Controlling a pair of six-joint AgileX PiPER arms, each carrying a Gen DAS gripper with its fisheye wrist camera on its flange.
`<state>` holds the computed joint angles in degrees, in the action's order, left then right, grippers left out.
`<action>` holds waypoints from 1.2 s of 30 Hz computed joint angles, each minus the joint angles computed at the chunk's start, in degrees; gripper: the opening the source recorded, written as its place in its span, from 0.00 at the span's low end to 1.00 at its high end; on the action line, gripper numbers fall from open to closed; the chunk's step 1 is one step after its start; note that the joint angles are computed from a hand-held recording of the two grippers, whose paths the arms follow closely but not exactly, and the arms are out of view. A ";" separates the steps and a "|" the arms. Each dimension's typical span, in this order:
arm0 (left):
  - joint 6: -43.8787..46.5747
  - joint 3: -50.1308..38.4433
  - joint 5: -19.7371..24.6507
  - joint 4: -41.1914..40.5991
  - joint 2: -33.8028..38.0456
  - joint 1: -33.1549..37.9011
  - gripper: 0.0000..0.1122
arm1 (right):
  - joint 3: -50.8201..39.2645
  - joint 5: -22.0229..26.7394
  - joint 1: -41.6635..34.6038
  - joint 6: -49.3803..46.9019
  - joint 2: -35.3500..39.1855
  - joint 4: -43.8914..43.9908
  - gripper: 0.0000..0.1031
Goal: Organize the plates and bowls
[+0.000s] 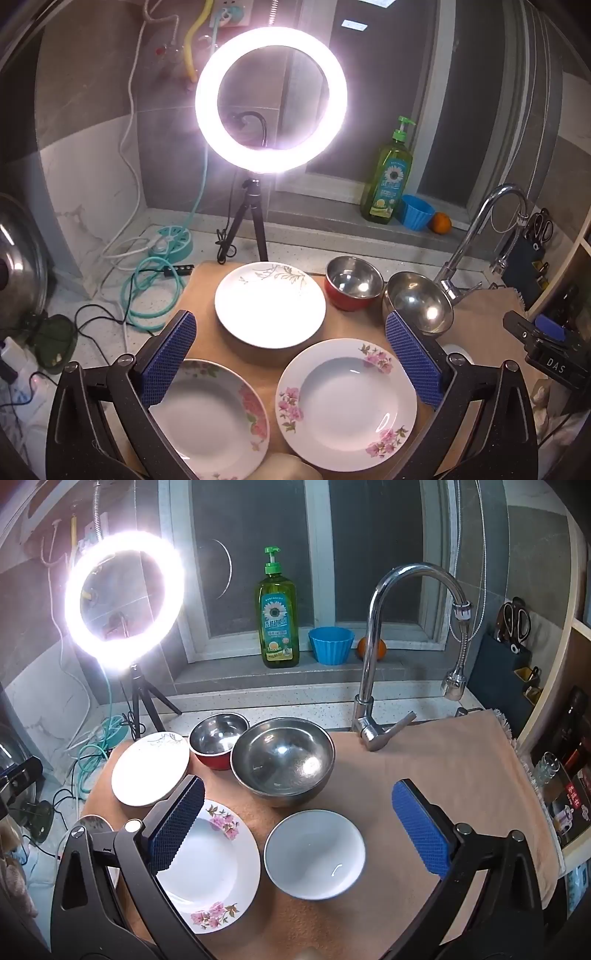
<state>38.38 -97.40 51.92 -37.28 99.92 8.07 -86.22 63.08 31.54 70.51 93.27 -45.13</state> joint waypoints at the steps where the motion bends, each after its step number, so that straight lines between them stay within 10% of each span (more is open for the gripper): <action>1: 0.25 0.24 -0.11 -0.28 -0.24 0.04 0.91 | -0.46 0.04 -0.15 -0.40 0.18 0.31 1.00; 36: -0.95 0.93 -1.50 2.03 -0.81 -0.47 0.91 | 0.87 -2.28 -0.77 -0.80 -0.93 2.81 1.00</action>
<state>37.43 -96.48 50.42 -35.25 99.11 7.61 -85.34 60.79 30.77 69.71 92.34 -42.31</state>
